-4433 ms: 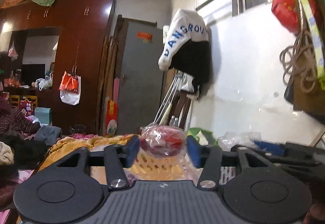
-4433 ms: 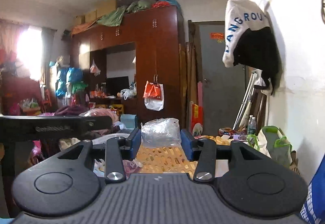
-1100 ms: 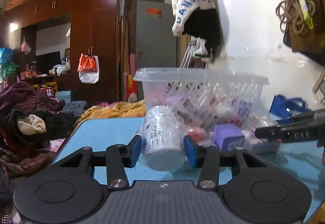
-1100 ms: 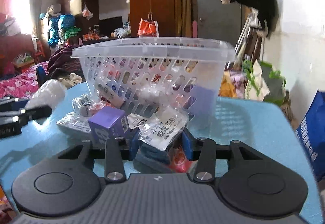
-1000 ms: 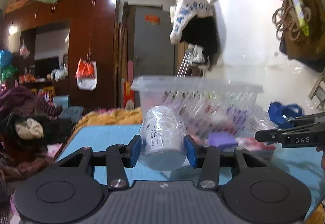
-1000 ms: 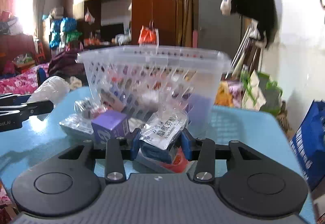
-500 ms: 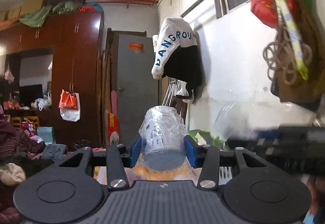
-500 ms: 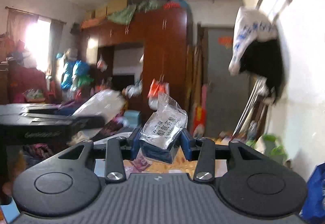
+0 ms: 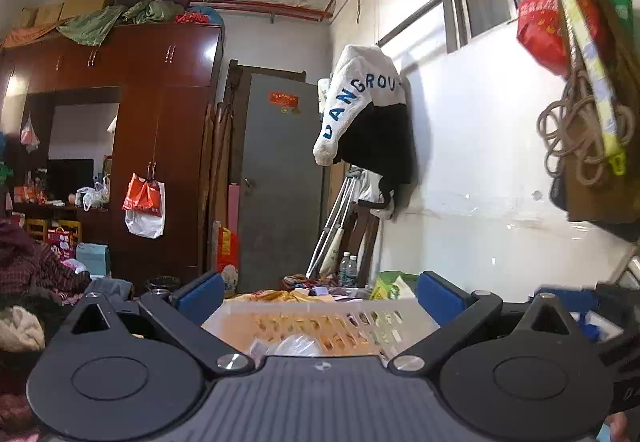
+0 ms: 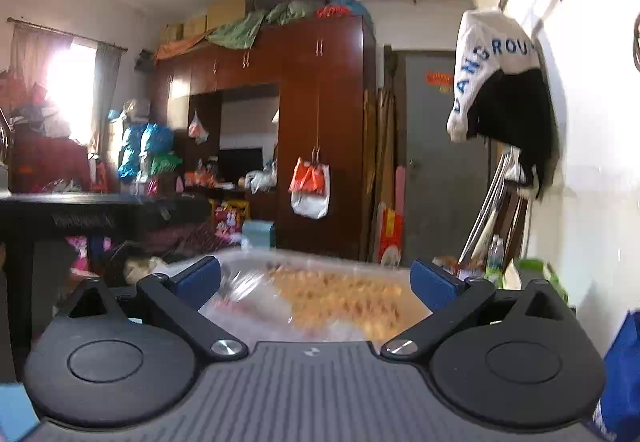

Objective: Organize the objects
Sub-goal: 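Carry both items over the white basket and open both tools, then grasp the clear blister pack with the left tool while the right tool grasps the pink tissue pack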

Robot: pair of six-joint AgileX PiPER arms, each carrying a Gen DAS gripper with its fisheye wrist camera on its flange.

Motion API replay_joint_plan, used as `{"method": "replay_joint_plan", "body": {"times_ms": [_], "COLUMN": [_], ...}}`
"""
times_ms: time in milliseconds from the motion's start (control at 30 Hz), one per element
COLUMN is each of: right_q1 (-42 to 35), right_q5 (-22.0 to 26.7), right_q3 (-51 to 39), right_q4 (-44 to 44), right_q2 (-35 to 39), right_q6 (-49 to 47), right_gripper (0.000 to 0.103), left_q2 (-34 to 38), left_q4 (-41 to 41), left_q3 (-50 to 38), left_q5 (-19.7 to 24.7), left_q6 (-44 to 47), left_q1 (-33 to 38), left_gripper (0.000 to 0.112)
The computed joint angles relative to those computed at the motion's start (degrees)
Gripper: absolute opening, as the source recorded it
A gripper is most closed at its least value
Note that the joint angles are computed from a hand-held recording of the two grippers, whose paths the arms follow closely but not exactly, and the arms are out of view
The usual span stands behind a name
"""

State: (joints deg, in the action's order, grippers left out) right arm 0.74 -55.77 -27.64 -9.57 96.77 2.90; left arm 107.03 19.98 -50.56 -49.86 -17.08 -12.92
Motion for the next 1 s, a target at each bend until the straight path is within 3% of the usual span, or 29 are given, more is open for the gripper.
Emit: {"method": "replay_joint_plan", "body": {"times_ms": [67, 133, 200, 267, 333, 433, 533, 700, 800, 867, 1000], "right_q1": [1.1, 0.9, -0.4, 0.5, 1.0, -1.0, 0.1, 1.2, 3.3, 4.7, 7.0], "right_q5": [4.9, 10.0, 12.6, 16.4, 18.7, 20.2, 22.6, 27.2, 29.3, 30.2, 26.5], "right_q3": [1.4, 1.5, 0.8, -0.6, -2.4, -4.4, -5.8, -8.3, -9.0, -9.1, -7.0], "right_q4": [2.1, 1.3, -2.5, -0.4, 1.8, -4.9, -4.3, -5.1, 2.9, 8.9, 18.0], "right_q2": [0.1, 0.9, 2.6, 4.0, 5.5, 7.3, 8.7, 9.5, 9.8, 9.8, 9.5], "right_q6": [-0.3, 1.3, 4.2, 3.5, 2.8, 9.5, 9.1, 9.8, 3.8, -1.6, -9.1], "right_gripper": [0.103, 0.103, 0.103, 0.103, 0.103, 0.103, 0.103, 0.103, 0.099, 0.092, 0.086], "left_q2": [-1.3, -1.8, -0.6, 1.0, 2.5, 4.0, 4.7, 4.8, 5.2, 5.3, 5.6], "left_q4": [2.0, 3.6, 0.6, -2.8, -2.1, 0.5, -1.9, -2.7, -2.5, -0.3, -2.1], "left_q3": [3.3, 4.9, 6.5, 6.7, 6.6, 5.7, 4.5, 5.3, 3.5, 2.2, 1.4], "left_q5": [1.2, 6.8, 9.6, 12.7, 13.7, 14.0, 17.0, 17.3, 20.0, 21.9, 23.5], "left_q6": [-0.6, 0.4, 5.5, 9.8, 8.6, 5.8, 8.3, 10.0, 9.5, 7.2, 8.7], "left_q1": [1.1, 1.5, 0.9, 0.0, 0.4, 1.1, 0.0, -1.4, -2.3, -2.2, -2.9], "left_gripper": [0.103, 0.103, 0.103, 0.103, 0.103, 0.103, 0.103, 0.103, 0.103, 0.103, 0.103]}}
